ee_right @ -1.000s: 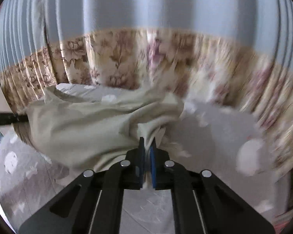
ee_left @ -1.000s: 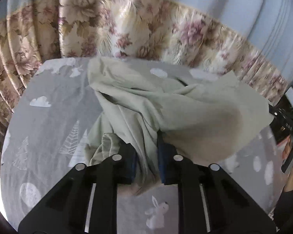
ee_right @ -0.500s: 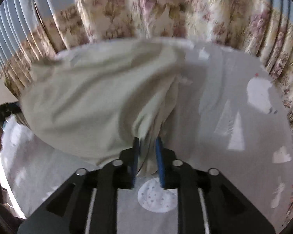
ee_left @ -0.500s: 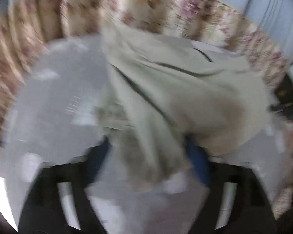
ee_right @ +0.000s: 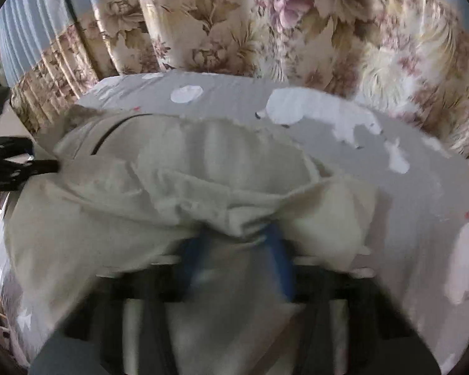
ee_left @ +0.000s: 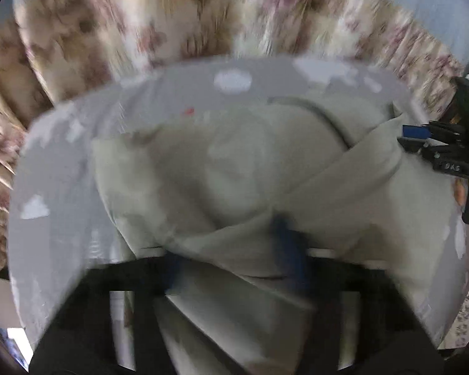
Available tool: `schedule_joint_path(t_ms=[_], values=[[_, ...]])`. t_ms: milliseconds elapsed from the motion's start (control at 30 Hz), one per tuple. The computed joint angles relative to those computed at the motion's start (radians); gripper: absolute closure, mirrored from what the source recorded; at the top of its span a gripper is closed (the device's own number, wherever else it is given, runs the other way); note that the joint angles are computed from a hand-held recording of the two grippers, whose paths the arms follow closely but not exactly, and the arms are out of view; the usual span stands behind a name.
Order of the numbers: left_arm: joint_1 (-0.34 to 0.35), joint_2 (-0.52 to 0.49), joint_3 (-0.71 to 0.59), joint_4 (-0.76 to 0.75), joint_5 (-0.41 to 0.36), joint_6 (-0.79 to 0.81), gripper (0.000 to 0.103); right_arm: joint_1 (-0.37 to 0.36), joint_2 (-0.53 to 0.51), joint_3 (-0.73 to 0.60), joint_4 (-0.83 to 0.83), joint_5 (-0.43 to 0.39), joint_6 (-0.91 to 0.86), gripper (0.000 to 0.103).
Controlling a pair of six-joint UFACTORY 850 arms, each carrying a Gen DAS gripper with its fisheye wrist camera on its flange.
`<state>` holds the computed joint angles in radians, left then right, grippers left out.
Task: Fold large clothes
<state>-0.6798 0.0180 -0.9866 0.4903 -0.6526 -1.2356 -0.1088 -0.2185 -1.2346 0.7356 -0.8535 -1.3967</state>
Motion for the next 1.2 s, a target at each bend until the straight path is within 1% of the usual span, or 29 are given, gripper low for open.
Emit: schedule_joint_path(t_ms=[33,67,100,133,200,233,267,300,333,367,400,433,467,500,533,567,600,633,667,700,733,767,800,900,933,1000,1067,1133,1200], values=[[0.014,0.0,0.001,-0.015,0.019,0.011,0.082,0.002,0.009,0.015,0.026,0.014,-0.015,0.096],[0.017,0.004,0.001,0.012,0.034,-0.019,0.092,-0.007,0.035,0.04,0.093,0.033,-0.071,0.098],[0.011,0.023,0.009,0.082,0.044,-0.092,0.094,-0.018,0.052,0.051,0.154,0.035,-0.119,0.099],[-0.001,0.053,0.018,0.183,0.044,-0.197,0.095,-0.03,0.065,0.053,0.224,0.016,-0.155,0.099],[-0.009,0.107,0.043,0.363,0.068,-0.391,0.095,-0.048,0.068,0.019,0.325,-0.037,-0.154,0.099],[0.005,0.116,0.049,0.398,0.096,-0.439,0.095,-0.048,0.058,-0.003,0.351,-0.051,-0.133,0.099],[0.023,0.115,0.048,0.397,0.116,-0.446,0.086,-0.048,0.044,-0.024,0.374,-0.059,-0.104,0.097],[0.048,0.102,0.031,0.356,0.094,-0.411,0.062,-0.041,0.015,-0.057,0.374,-0.063,-0.039,0.086],[0.061,0.072,0.01,0.351,0.031,-0.404,0.045,-0.027,-0.013,-0.091,0.332,-0.053,0.037,0.078],[0.067,0.033,-0.022,0.327,-0.074,-0.38,0.024,-0.008,-0.05,-0.126,0.269,-0.006,0.139,0.064],[0.088,0.011,-0.03,0.301,-0.139,-0.364,0.023,-0.005,-0.071,-0.146,0.24,0.007,0.199,0.056],[0.109,0.013,-0.021,0.247,-0.163,-0.338,0.023,-0.009,-0.088,-0.157,0.223,0.006,0.226,0.056],[0.122,0.033,0.001,0.213,-0.145,-0.32,0.023,-0.022,-0.096,-0.161,0.188,0.003,0.258,0.054],[0.12,0.085,0.05,0.202,-0.117,-0.334,0.018,-0.036,-0.093,-0.153,0.189,-0.006,0.25,0.048],[0.104,0.116,0.078,0.22,-0.132,-0.368,0.013,-0.054,-0.085,-0.141,0.197,-0.019,0.226,0.045],[0.077,0.136,0.095,0.238,-0.176,-0.403,0.004,-0.077,-0.065,-0.116,0.197,-0.017,0.185,0.045],[0.039,0.16,0.115,0.248,-0.228,-0.439,0.003,-0.088,-0.048,-0.096,0.193,-0.007,0.161,0.045],[0.019,0.176,0.128,0.25,-0.242,-0.453,0.003,-0.099,-0.032,-0.077,0.189,0.004,0.134,0.045],[-0.023,0.202,0.151,0.245,-0.251,-0.48,0.003,-0.123,-0.002,-0.039,0.201,-0.002,0.081,0.045],[-0.042,0.213,0.168,0.249,-0.247,-0.5,0.003,-0.139,0.013,-0.018,0.215,-0.014,0.047,0.044],[-0.071,0.222,0.179,0.253,-0.255,-0.52,0.003,-0.161,0.041,0.017,0.235,-0.037,0.002,0.042],[-0.103,0.222,0.183,0.259,-0.274,-0.539,0.003,-0.176,0.056,0.037,0.247,-0.048,-0.022,0.033],[-0.144,0.205,0.173,0.274,-0.334,-0.57,0.003,-0.191,0.078,0.065,0.264,-0.05,-0.053,0.032],[-0.197,0.2,0.166,0.299,-0.469,-0.656,0.003,-0.203,0.139,0.128,0.27,0.0,-0.127,0.032],[-0.201,0.223,0.18,0.307,-0.467,-0.687,0.003,-0.205,0.151,0.139,0.278,0.006,-0.148,0.032],[-0.204,0.28,0.216,0.32,-0.417,-0.745,0.003,-0.209,0.169,0.156,0.297,-0.008,-0.196,0.032],[-0.207,0.3,0.236,0.341,-0.355,-0.775,0.003,-0.197,0.177,0.163,0.307,-0.004,-0.211,0.032],[-0.197,0.274,0.229,0.346,-0.297,-0.746,0.003,-0.178,0.17,0.155,0.303,-0.021,-0.218,0.032],[-0.164,0.212,0.199,0.307,-0.241,-0.638,0.003,-0.135,0.152,0.133,0.276,-0.007,-0.222,0.032]])
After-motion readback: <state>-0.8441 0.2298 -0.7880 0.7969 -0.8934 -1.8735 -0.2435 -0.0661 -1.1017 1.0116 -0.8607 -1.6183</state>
